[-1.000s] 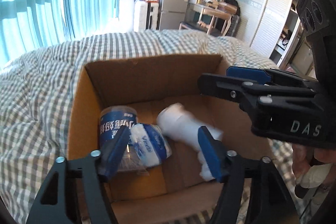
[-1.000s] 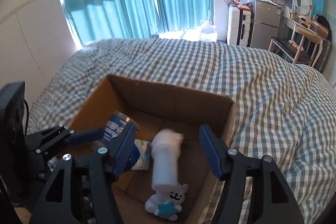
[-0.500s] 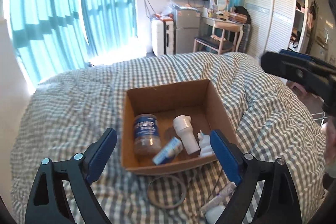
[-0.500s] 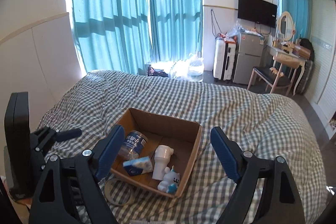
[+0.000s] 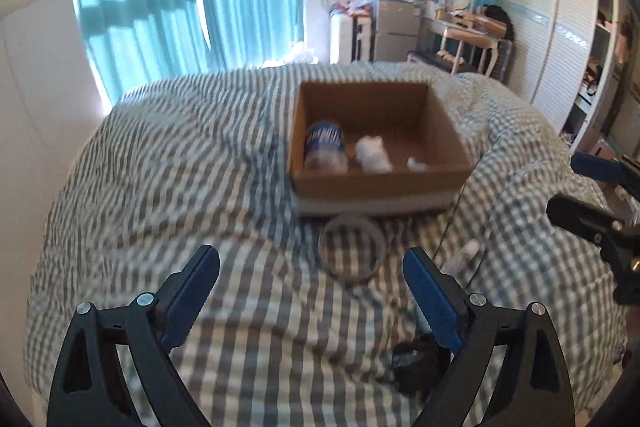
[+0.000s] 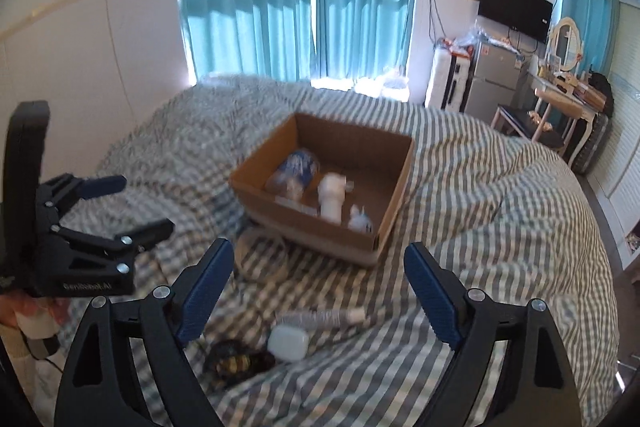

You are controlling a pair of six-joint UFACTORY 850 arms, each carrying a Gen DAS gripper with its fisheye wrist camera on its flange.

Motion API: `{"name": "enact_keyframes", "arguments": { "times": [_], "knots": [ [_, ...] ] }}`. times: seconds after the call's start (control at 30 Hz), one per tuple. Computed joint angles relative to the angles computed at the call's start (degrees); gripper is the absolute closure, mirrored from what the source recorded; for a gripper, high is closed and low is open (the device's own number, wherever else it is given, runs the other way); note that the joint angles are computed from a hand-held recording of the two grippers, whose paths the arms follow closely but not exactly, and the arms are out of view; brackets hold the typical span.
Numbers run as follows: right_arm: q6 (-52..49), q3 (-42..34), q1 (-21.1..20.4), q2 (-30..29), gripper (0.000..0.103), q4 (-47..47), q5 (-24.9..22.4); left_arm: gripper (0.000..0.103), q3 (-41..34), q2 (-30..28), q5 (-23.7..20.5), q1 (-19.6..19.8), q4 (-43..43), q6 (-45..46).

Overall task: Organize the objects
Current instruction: 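Withdraw both open tools from the box toward the remaining items, then grasp the black cup with the right tool while the left tool grasps the pale blue earbud case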

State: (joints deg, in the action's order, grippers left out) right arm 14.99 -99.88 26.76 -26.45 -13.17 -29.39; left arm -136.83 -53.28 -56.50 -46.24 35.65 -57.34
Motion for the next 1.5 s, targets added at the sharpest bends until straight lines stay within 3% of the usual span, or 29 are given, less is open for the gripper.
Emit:
{"name": "enact_keyframes", "arguments": {
  "times": [0.13,0.3,0.43,0.57,0.93,1.1,1.23,1.33,1.5],
  "knots": [
    [-1.25,4.59,1.08,-0.5,0.016,1.91,0.23,0.007,11.71,4.26,2.54,-0.92,1.77,-7.72],
    [-12.58,7.9,1.05,-1.37,0.016,17.66,-0.22,0.007,19.11,6.84,3.73,-1.95,3.33,-11.46],
    [-14.46,7.7,1.88,-3.0,0.016,19.97,-1.57,0.007,22.98,8.65,5.36,-2.22,4.43,-13.34],
    [-12.11,5.85,3.23,-5.0,0.016,14.12,-3.58,0.007,22.5,8.35,5.25,-2.28,4.32,-12.92],
    [-14.84,2.85,4.19,-9.11,0.016,14.04,-7.23,0.007,24.48,9.33,7.06,-1.75,3.63,-13.42],
    [-16.73,4.4,3.61,-7.85,0.019,17.19,-5.57,0.007,24.45,9.34,7.24,-1.5,3.02,-13.4],
    [-18.76,6.39,1.66,-4.74,0.019,22.61,-1.6,0.007,21.72,7.63,4.56,-1.78,2.67,-11.51],
    [-12.89,6.85,0.86,-2.35,0.019,15.72,1.0,0.007,18.08,5.47,2.75,-1.88,1.64,-9.13],
    [-3.06,5.85,-0.48,-1.12,0.019,3.83,1.38,0.007,9.45,0.42,2.63,-1.78,-2.87,-4.32]
  ]
}}
